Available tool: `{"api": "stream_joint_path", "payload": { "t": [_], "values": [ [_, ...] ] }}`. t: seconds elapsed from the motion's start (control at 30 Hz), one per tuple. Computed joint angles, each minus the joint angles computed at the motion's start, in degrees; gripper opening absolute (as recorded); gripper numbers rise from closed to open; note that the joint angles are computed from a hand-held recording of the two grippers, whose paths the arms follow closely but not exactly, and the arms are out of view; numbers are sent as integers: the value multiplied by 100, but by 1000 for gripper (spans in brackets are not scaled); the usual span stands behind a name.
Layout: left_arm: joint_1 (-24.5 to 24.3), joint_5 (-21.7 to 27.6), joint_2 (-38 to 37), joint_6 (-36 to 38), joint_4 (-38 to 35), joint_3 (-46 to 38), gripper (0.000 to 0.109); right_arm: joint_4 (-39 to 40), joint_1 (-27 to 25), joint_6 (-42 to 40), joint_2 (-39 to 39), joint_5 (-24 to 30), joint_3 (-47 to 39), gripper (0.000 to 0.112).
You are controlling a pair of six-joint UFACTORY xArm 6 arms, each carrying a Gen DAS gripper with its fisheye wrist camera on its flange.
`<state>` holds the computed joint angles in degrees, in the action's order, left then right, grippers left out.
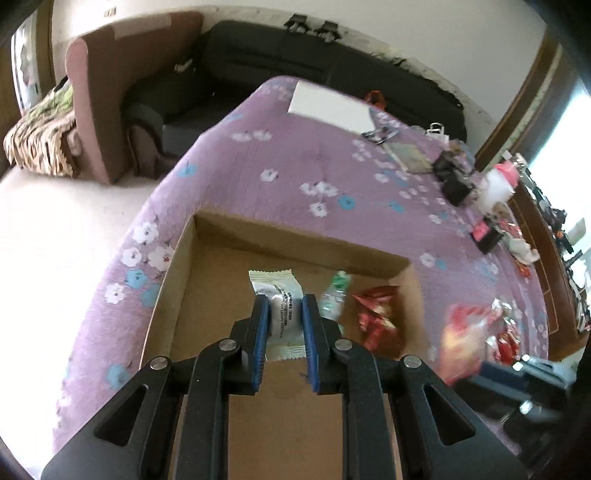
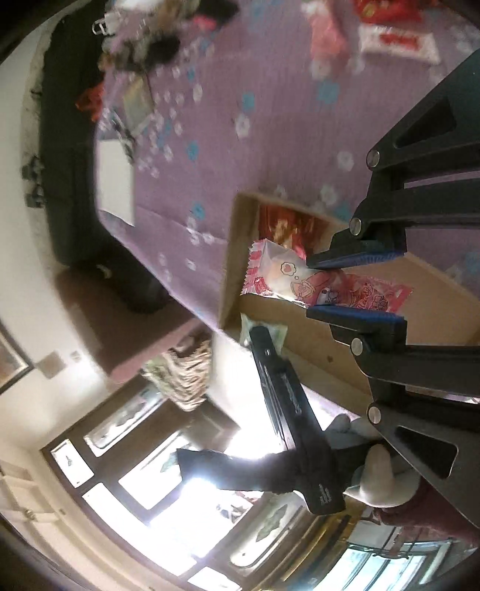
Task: Organize snacks
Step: 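Drop both snacks into the cardboard box and return grippers to the table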
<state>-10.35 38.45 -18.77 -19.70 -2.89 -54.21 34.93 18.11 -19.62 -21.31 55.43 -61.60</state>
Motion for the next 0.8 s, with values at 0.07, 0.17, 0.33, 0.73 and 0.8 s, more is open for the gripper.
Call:
{"api": "stream_joint_path", "payload": {
  "t": [0.07,0.17,0.33,0.73,0.8],
  "values": [
    [55,-32,169,23,-34,-43,15,-156,241,165,314,-117,-76,20],
    [134,-104,375,-2,-6,-108,16,-350,445,321,645,-258,-119,20],
    [223,-127,443,-178,-25,-94,20,-651,626,529,997,-486,-169,24],
    [26,-1,-754,-728,276,255,34,-411,-412,134,-226,-324,121,76],
    [-167,-91,-983,-931,434,326,70,-408,-813,0,-586,-585,310,102]
  ]
}}
